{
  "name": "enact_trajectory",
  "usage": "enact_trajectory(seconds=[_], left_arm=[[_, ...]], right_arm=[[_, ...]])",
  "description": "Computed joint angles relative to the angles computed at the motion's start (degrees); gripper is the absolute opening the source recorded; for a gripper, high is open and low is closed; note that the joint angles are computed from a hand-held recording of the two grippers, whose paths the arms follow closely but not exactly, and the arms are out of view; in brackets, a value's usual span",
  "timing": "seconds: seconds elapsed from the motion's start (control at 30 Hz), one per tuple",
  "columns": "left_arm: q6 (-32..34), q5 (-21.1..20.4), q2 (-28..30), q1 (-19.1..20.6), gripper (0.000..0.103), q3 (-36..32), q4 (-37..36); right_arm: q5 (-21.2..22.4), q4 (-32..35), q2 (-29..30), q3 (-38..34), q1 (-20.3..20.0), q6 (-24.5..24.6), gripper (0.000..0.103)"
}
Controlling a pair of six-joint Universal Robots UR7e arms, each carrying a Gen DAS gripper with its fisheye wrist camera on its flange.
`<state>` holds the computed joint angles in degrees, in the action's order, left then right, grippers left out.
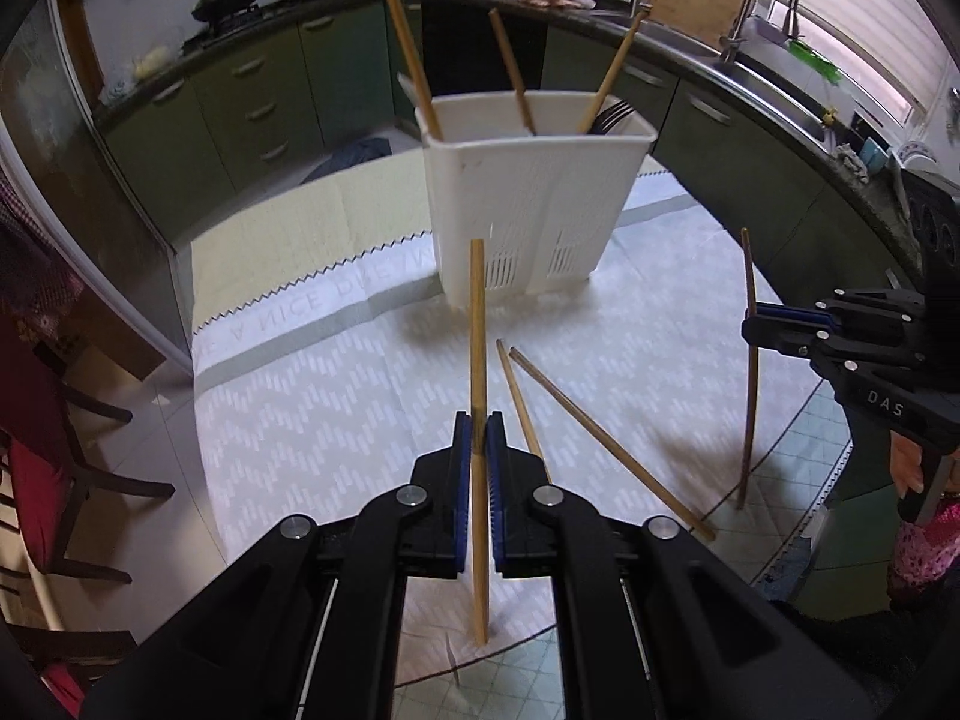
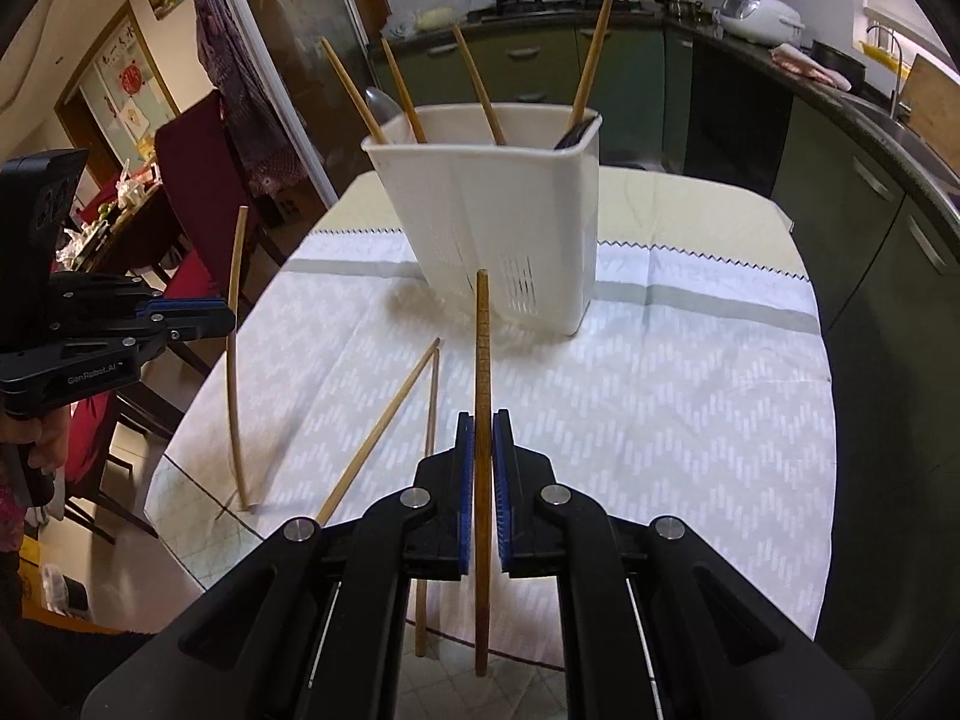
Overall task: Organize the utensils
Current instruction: 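Lift both chopsticks upright and carry them toward the white holder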
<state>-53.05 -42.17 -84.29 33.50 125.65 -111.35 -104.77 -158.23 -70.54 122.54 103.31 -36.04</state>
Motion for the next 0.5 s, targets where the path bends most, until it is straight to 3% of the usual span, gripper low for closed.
enact_trajectory(seconds=[0.3,0.5], left_arm=[[-1.0,0.9,-0.3,-2.5,0.005,-0.7,1.6],[1.0,-0.7,2.1,0.7,0.005,-1.9,1.0]], right_arm=[[3.0,0.2,-3.3,0.5,1.1,-0.3,0.007],[3.0,0.8,-4.0,0.3,1.9,-0.3,0.007]])
